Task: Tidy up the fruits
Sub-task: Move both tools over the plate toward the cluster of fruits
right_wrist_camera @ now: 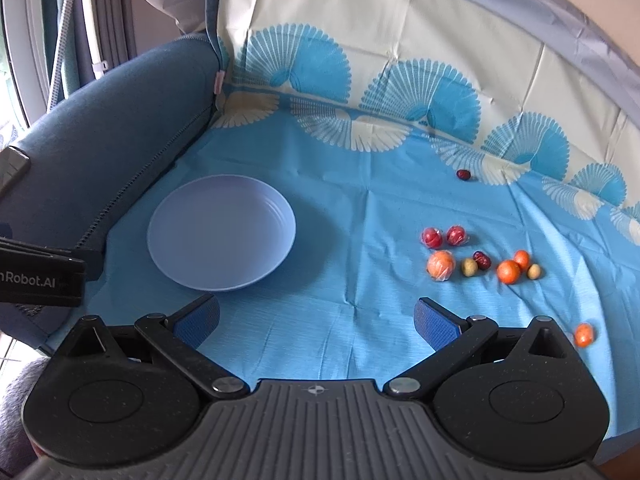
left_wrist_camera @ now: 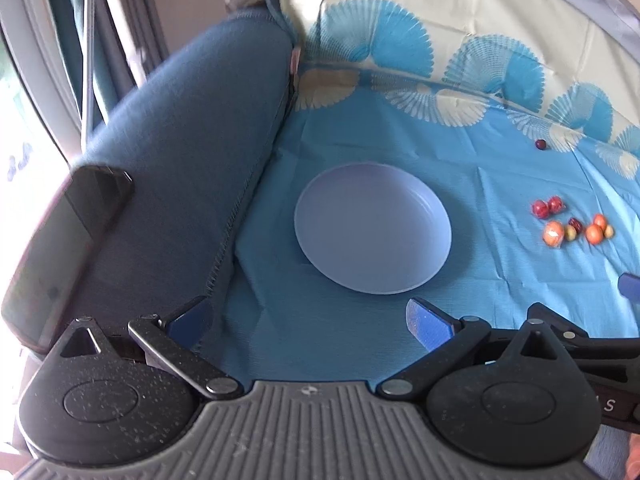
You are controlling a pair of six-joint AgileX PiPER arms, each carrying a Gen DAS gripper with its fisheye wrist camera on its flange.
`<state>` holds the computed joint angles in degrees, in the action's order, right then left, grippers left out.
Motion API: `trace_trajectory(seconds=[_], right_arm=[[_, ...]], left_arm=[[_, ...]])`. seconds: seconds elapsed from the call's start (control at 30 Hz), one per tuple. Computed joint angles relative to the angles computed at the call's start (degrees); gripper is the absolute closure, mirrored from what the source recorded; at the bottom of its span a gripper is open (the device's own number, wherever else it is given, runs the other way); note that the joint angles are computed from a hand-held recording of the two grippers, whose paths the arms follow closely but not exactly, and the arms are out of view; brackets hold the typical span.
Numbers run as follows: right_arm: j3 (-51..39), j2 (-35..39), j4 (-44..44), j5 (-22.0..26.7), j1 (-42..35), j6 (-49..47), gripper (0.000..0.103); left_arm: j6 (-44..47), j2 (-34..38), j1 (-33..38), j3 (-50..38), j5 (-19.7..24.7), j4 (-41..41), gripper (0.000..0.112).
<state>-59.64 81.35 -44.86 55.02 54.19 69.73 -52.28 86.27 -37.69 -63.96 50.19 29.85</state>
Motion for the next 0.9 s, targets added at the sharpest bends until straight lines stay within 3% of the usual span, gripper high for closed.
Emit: trace_trajectory(seconds=[0.17,0.23,0.37,0.43,0.47,0.57,0.67,0.7,0.77,0.9], right_arm=[[-1.5,8.1,1.0,-10.7,-9.3,-4.9,0.001],[-4.6,13.8,1.1,-14.2,-12.7,-7.2,0.001],[-12.4,25.7,2.3,-20.2,-19.0,-14.1,0.001],[-17.7,31.8,4.3,-22.0,-21.8,-19.1,0.001],[-20.7,34.7,6.0,-22.2,-23.0,-22.2,0.001],[-26.0,39.7,13.8,-22.0,-25.4,-32.8,0.001],[-23.6,37.6,20.6,-22.5,-26.0,-39.7,0.001],[-22.4,36.6,22.7,-22.0,-26.0,-41.8,0.001],[-20.5,34.6,25.8,-19.9,-25.6,-44.3,0.001],[-19.4,32.2,33.8,-14.0,-25.4,-49.3,0.001]], left_arm=[[0.6,11.1,6.9,-4.7,-3.8,-7.8,0.009],[-2.3,16.1,8.1,-7.5,-4.3,-7.3,0.009],[-5.8,27.3,9.1,-15.9,-1.9,-4.9,0.01],[-5.3,33.2,8.9,-21.7,2.5,-3.6,0.01],[-4.5,35.2,9.0,-23.4,3.6,-3.3,0.009],[-7.1,33.7,9.2,-20.8,1.7,-2.7,0.009],[-2.3,31.4,10.0,-19.3,2.9,-7.1,0.009],[0.5,31.5,10.3,-20.4,5.2,-9.3,0.009],[4.7,31.9,10.5,-21.5,8.8,-12.4,0.009],[7.8,29.5,9.3,-18.8,11.2,-12.9,0.009]])
